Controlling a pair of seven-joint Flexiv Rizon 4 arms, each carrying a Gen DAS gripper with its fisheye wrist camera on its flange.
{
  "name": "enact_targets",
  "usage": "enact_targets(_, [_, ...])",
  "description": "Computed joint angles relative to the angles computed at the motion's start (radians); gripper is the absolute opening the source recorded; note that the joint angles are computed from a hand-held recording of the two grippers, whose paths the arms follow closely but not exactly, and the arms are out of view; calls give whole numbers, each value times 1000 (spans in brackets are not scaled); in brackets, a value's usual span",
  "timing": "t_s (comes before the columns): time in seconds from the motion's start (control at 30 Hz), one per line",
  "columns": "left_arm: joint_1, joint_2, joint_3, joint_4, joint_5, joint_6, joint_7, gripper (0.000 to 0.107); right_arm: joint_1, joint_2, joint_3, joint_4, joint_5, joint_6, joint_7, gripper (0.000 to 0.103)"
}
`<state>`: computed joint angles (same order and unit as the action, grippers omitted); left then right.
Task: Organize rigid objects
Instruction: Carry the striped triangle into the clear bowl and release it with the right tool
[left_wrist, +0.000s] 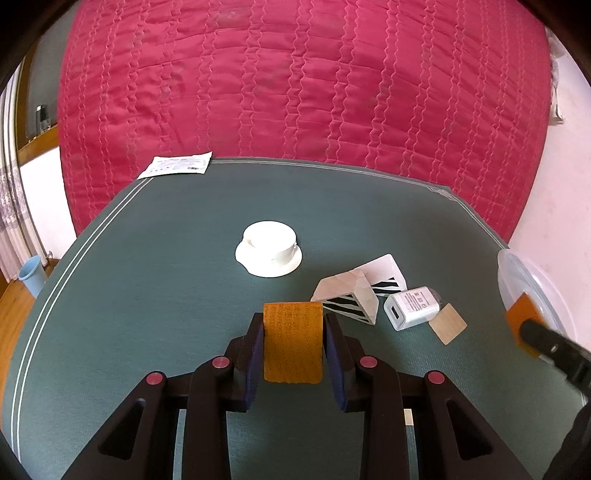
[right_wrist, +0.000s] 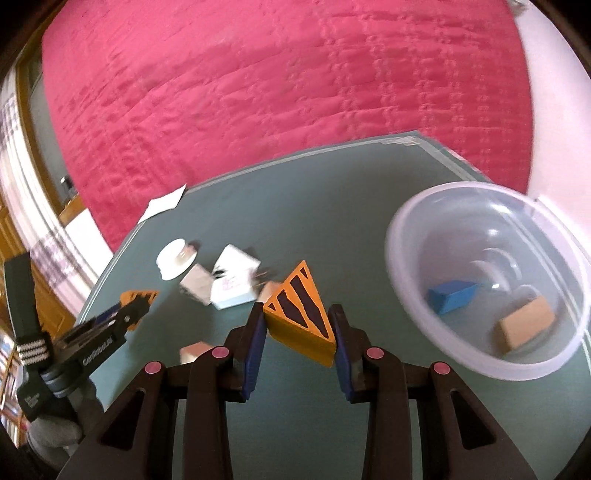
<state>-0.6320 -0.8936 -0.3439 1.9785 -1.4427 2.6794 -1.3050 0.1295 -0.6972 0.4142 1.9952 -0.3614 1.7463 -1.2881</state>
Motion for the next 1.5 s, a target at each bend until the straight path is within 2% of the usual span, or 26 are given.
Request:
enact_targets(0.53, [-3, -16, -12, -33, -9, 10, 42, 32, 79, 35, -198, -8, 87, 50, 90, 35])
enact_targets(0.67, [-4, -19, -18, -42, -19, 13, 53, 32, 143, 40, -286, -6, 119, 53, 106, 35])
enact_targets(0.87, [-3, -23, -23, -54, -24, 17, 68, 32, 197, 17, -362, -34, 141, 30, 116, 35])
enact_targets(0.97, [-5, -25, -28, -63, -30, 22, 82, 32, 185, 4, -351, -47, 137, 13, 114, 37])
enact_targets(1.03, [-6, -26, -30, -68, -34, 26, 91, 32, 154, -1, -317, -54, 129, 4, 109, 48])
enact_targets(1.2, [-7, -24, -37, -78, -37, 27, 109, 32, 111, -2, -280, -46, 119, 23, 91, 49])
enact_targets(1.3, [-10, -26, -42, -93, -38, 28, 129, 32, 104, 8, -283, -28, 117, 44, 80, 49])
enact_targets(1.5, [-18, -34, -50, -141, -26, 19, 186, 32, 139, 38, -342, 18, 129, 80, 50, 49])
